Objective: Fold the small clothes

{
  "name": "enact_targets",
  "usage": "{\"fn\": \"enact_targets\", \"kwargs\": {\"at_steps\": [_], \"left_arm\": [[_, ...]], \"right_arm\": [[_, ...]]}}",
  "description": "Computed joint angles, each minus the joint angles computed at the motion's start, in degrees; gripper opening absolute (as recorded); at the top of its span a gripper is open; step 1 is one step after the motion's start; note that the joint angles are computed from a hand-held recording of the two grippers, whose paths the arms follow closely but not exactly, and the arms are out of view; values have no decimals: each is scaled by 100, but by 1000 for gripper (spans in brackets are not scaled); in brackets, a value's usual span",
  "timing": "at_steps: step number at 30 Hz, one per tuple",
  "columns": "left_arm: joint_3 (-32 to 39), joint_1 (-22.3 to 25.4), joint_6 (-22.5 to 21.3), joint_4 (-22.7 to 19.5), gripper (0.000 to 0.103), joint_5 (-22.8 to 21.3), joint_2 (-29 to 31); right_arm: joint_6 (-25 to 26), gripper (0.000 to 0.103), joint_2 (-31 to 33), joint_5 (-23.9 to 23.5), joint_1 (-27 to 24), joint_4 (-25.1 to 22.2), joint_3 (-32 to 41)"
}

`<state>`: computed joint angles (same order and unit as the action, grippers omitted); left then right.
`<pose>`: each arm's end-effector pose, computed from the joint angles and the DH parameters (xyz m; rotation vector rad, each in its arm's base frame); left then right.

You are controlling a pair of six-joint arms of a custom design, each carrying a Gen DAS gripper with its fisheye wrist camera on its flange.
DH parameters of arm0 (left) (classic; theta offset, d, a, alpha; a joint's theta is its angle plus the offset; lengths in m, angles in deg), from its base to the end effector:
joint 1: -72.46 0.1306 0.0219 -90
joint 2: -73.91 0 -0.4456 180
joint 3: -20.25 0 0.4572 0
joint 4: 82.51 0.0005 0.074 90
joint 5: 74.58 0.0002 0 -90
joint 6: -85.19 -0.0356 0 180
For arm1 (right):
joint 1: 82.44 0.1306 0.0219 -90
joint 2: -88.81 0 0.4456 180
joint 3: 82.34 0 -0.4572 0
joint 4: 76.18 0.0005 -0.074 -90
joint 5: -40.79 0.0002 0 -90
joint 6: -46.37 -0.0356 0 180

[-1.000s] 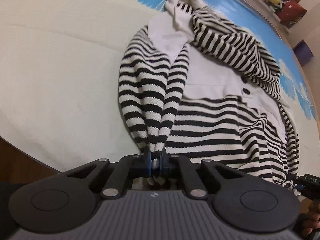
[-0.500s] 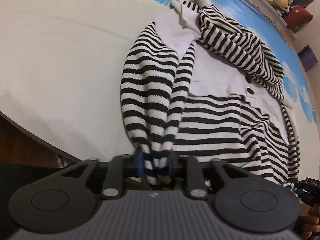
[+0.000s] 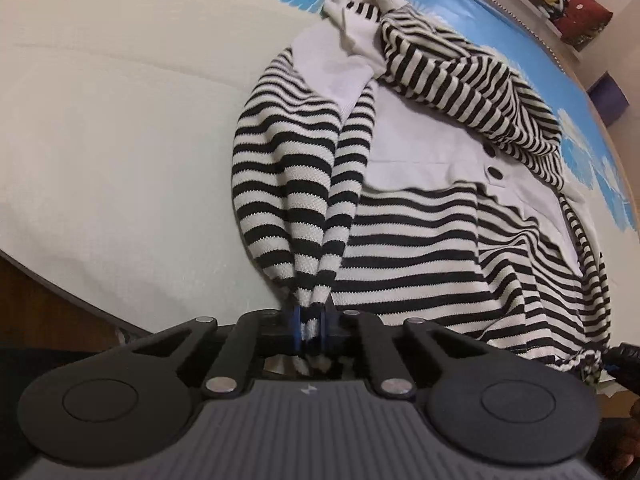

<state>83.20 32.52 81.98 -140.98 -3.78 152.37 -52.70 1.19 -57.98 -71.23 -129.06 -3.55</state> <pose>0.3160 -0.2500 0.3414 -1.1390 2.4664 -0.1357 0.5172 0.1075 0.3682 -0.0952 2.7466 0.3082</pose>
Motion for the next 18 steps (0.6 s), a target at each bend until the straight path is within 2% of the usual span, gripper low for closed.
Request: {"fn": "enact_targets", "kwargs": {"at_steps": [3, 7, 12, 14, 15, 16, 18], "left_arm": [[-32, -3, 90, 19, 12, -25, -54], [-92, 57, 154, 74, 19, 200, -38], [-36, 14, 13, -11, 20, 141, 37], [-55, 1, 47, -2, 20, 129, 14], [-57, -5, 54, -5, 21, 115, 9], [-62, -16, 63, -9, 17, 85, -2], [-56, -57, 14, 25, 8, -48, -25]], "right_arm": [[-99, 16, -70, -91, -40, 124, -29], [-43, 32, 12, 161, 4, -95, 13], [223, 33, 9, 308, 106, -110, -36], [199, 32, 5, 294, 111, -99, -52], [171, 27, -4, 265, 108, -82, -63], [170, 20, -9, 219, 94, -70, -64], [167, 15, -70, 116, 73, 11, -109]]}}
